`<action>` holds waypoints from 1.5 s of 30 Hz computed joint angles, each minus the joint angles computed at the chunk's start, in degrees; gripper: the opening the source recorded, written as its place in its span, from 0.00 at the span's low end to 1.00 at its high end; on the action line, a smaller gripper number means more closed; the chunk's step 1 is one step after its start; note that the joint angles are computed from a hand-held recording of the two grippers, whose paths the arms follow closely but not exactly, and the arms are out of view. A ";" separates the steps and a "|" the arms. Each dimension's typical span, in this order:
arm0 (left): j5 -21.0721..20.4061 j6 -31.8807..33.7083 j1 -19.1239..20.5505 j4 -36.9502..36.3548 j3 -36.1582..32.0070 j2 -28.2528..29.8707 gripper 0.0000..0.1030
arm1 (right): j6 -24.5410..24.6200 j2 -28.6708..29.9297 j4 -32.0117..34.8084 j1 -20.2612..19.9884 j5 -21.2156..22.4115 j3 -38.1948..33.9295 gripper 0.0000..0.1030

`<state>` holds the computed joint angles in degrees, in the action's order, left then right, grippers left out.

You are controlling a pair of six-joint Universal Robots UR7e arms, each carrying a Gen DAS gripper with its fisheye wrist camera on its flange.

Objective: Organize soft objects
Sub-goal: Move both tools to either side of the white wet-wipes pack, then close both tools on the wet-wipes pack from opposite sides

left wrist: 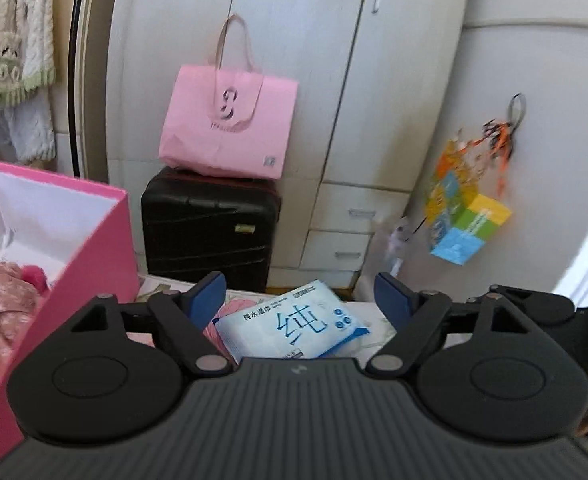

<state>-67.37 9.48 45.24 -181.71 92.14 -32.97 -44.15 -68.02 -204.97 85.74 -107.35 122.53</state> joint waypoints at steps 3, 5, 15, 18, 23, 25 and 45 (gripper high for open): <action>0.74 -4.52 1.07 6.60 -3.51 1.66 0.75 | -3.20 1.48 2.99 -1.12 0.33 -2.42 0.83; 1.44 -7.27 1.76 10.33 -5.52 2.71 0.75 | -5.50 1.83 5.02 -1.73 1.27 -3.55 0.83; 3.75 -16.78 4.42 16.65 -10.87 6.04 0.73 | -8.52 1.44 12.12 -4.41 7.69 -6.96 0.86; 4.07 -15.16 4.41 16.06 -10.53 6.21 0.72 | -9.12 2.29 12.67 -4.98 6.74 -8.06 0.86; 3.13 -13.16 4.43 17.55 -10.98 6.26 0.72 | -7.27 1.52 16.58 -6.98 11.69 -8.71 0.87; 3.43 -12.68 4.36 17.78 -11.17 6.41 0.72 | -7.40 1.64 19.19 -7.03 11.54 -9.47 0.87; -0.04 -8.80 4.56 19.38 -7.87 3.32 0.60 | -1.95 9.57 -0.76 -0.01 -0.69 -6.25 0.70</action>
<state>-67.41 0.68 49.79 -162.33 84.27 -29.65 -46.10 -58.45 -205.73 85.73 -108.03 116.28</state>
